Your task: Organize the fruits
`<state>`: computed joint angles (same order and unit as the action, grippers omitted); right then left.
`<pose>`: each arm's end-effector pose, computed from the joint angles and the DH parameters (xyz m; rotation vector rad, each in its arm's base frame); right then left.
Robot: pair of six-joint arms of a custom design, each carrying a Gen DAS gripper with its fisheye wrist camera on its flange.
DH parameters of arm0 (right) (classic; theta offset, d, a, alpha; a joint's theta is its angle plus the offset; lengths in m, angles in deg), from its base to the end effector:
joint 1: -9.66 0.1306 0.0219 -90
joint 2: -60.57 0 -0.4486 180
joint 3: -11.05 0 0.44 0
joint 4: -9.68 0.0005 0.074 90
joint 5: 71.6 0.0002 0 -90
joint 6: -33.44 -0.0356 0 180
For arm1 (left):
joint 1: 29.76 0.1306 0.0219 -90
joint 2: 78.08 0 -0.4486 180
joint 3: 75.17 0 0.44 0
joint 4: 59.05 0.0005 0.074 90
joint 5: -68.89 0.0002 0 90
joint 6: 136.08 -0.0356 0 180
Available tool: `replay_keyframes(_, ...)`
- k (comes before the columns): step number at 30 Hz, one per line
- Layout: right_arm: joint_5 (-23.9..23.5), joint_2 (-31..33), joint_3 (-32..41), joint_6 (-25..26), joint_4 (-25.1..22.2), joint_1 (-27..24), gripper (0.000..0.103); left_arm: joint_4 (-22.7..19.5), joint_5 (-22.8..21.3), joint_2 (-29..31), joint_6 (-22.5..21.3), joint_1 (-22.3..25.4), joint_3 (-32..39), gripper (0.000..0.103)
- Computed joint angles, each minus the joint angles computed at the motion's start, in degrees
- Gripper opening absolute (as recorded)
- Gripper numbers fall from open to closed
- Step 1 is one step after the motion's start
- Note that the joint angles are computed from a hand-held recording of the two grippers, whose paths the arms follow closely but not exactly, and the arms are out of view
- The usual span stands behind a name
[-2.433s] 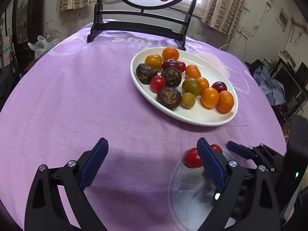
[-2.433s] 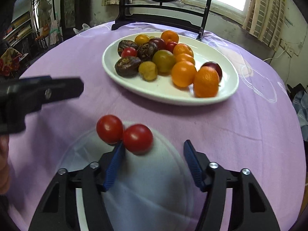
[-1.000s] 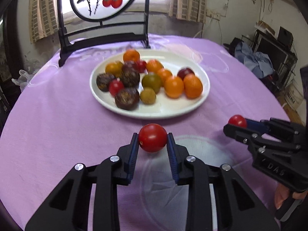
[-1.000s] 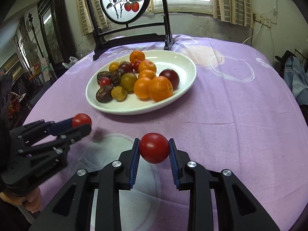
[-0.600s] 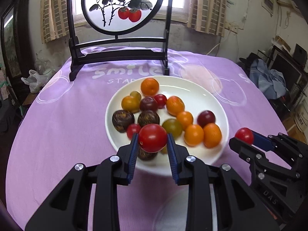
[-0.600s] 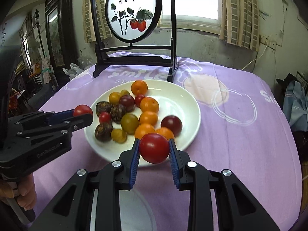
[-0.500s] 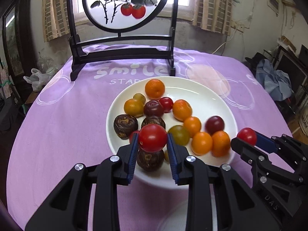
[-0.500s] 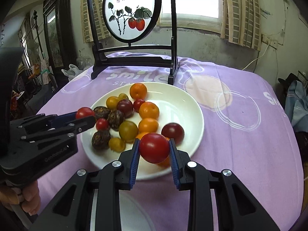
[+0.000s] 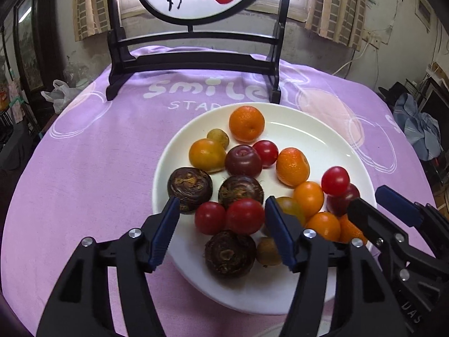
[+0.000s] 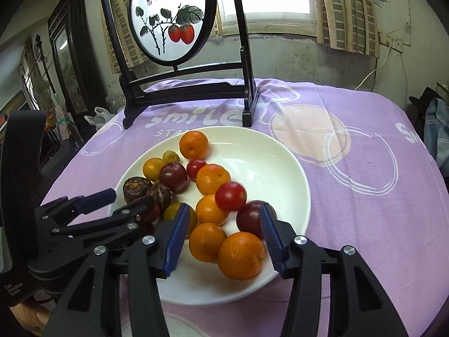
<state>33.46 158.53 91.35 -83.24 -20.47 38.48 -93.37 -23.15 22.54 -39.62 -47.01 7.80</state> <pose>0.5093 0.2691 0.3610 0.0766 2.3719 0.1485 0.5648 -0.1746 0.3517 0.2182 2.4722 -0.1325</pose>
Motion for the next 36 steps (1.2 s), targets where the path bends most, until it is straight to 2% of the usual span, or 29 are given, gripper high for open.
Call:
replay_keyframes(2,0.01,-1.0,-0.91,-0.1,-0.08,0.26,0.053,-0.07,0.24,-0.94,-0.04,0.05,-0.78,0.066)
replay_keyframes(5,0.6,-3.02,-3.0,-0.84,-0.16,0.94,0.062,0.77,0.65,-3.13,0.33,0.12,-2.98,0.071)
replay_keyframes(9,1.86,-5.68,-5.63,-1.59,-2.0,2.49,0.064,2.05,1.13,-7.15,-0.2,-0.17,-6.88,0.075)
replay_keyframes(12,2.59,-8.1,-8.15,-2.98,-2.41,3.88,0.074,2.63,1.06,-10.1,-0.08,-0.54,-9.59,0.08)
replay_keyframes(17,3.29,-11.17,-11.75,-6.1,-2.97,6.08,0.079,3.48,0.51,-15.1,-0.78,-1.45,-14.18,0.082)
replay_keyframes(22,4.16,-12.9,-14.38,-9.07,-2.2,7.75,0.088,3.86,0.5,-18.5,-0.53,-2.0,-17.45,0.086)
replay_keyframes(25,6.24,-13.5,-15.46,-10.18,-1.85,8.76,0.095,4.23,-0.25,-19.77,-0.28,-2.19,-18.98,0.088)
replay_keyframes(27,7.78,-13.65,-16.01,-10.53,-1.6,9.47,0.095,4.34,-0.58,-20.24,-0.36,-2.25,-19.69,0.089)
replay_keyframes(36,7.84,-13.07,-16.49,-8.44,-0.84,10.35,0.096,6.33,-0.87,-20.03,-0.52,-1.68,-21.69,0.089)
